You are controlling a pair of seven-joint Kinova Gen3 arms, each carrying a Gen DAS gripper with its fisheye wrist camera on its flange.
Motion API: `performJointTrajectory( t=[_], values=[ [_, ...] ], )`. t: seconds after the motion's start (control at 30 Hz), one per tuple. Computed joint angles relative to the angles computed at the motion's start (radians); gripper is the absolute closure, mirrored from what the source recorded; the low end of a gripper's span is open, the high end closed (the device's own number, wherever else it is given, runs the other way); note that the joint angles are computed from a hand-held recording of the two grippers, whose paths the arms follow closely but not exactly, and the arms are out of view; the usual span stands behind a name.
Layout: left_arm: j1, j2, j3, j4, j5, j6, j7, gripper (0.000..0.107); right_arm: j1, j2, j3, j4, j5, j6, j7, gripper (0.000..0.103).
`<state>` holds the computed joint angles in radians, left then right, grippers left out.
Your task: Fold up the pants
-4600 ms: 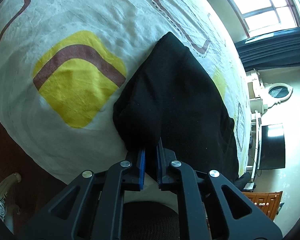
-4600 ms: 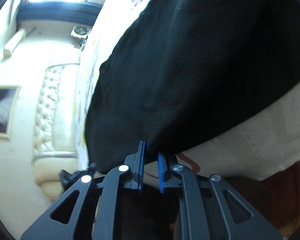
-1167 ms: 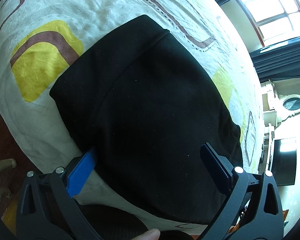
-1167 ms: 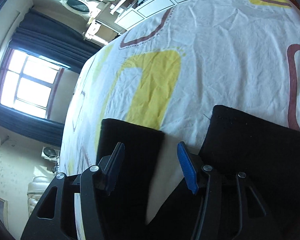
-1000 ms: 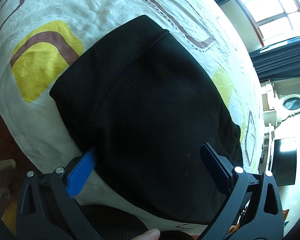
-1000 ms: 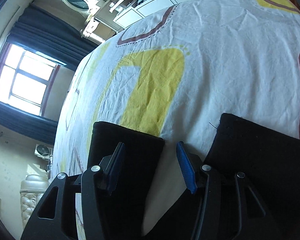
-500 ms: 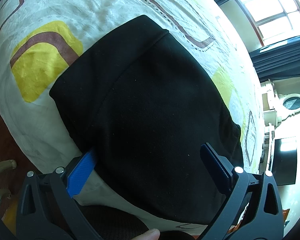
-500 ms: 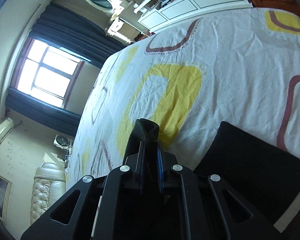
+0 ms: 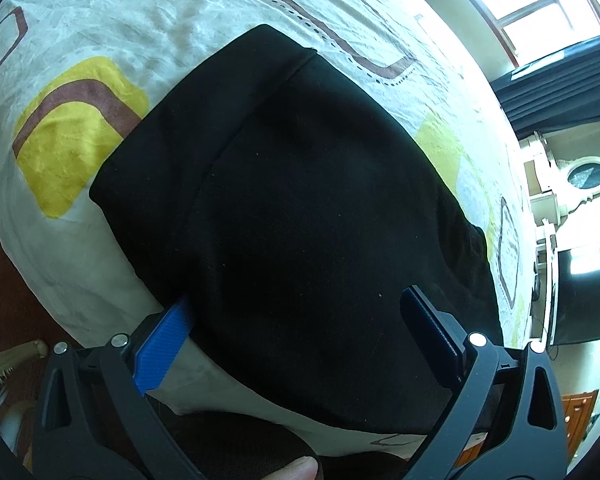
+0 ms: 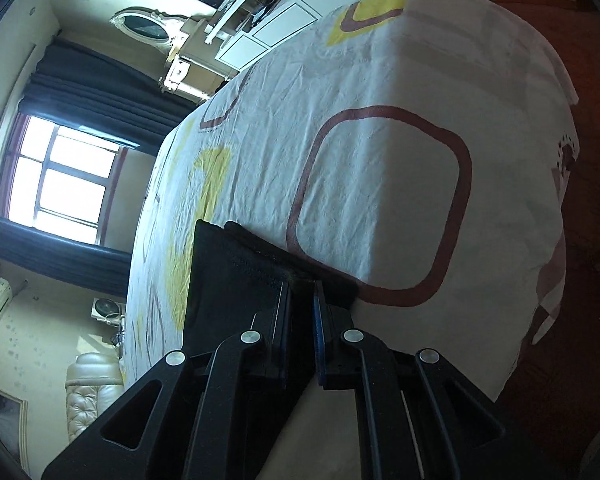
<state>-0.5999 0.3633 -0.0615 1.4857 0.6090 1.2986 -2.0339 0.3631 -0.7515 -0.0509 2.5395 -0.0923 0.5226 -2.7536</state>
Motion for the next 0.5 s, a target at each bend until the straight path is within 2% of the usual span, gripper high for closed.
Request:
performJointTrajectory(
  t=[0.13, 0.2, 0.27, 0.3, 0.4, 0.5],
  values=[
    [-0.017, 0.002, 0.002, -0.002, 0.021, 0.017, -0.019, 0.007, 0.049, 0.008, -0.035, -0.032, 0.028, 0.018, -0.016, 0.092],
    [-0.033, -0.004, 0.000, 0.014, 0.046, 0.016, -0.036, 0.007, 0.122, -0.024, -0.083, -0.030, 0.018, 0.038, -0.066, 0.091],
    [-0.042, -0.013, -0.003, 0.029, 0.059, 0.014, -0.058, 0.007, 0.201, -0.080, -0.143, -0.035, 0.048, 0.104, -0.131, 0.090],
    [-0.041, -0.018, -0.004, 0.033, 0.058, 0.014, -0.066, 0.007, 0.219, -0.100, -0.147, -0.035, 0.059, 0.132, -0.145, 0.090],
    [-0.034, -0.024, -0.008, 0.031, 0.048, 0.027, -0.077, 0.007, 0.194, -0.168, -0.122, -0.024, 0.051, 0.169, -0.180, 0.090],
    [-0.031, -0.036, -0.010, 0.037, 0.059, 0.036, -0.082, 0.007, 0.070, -0.183, -0.170, -0.022, -0.033, 0.119, -0.180, 0.084]
  ],
)
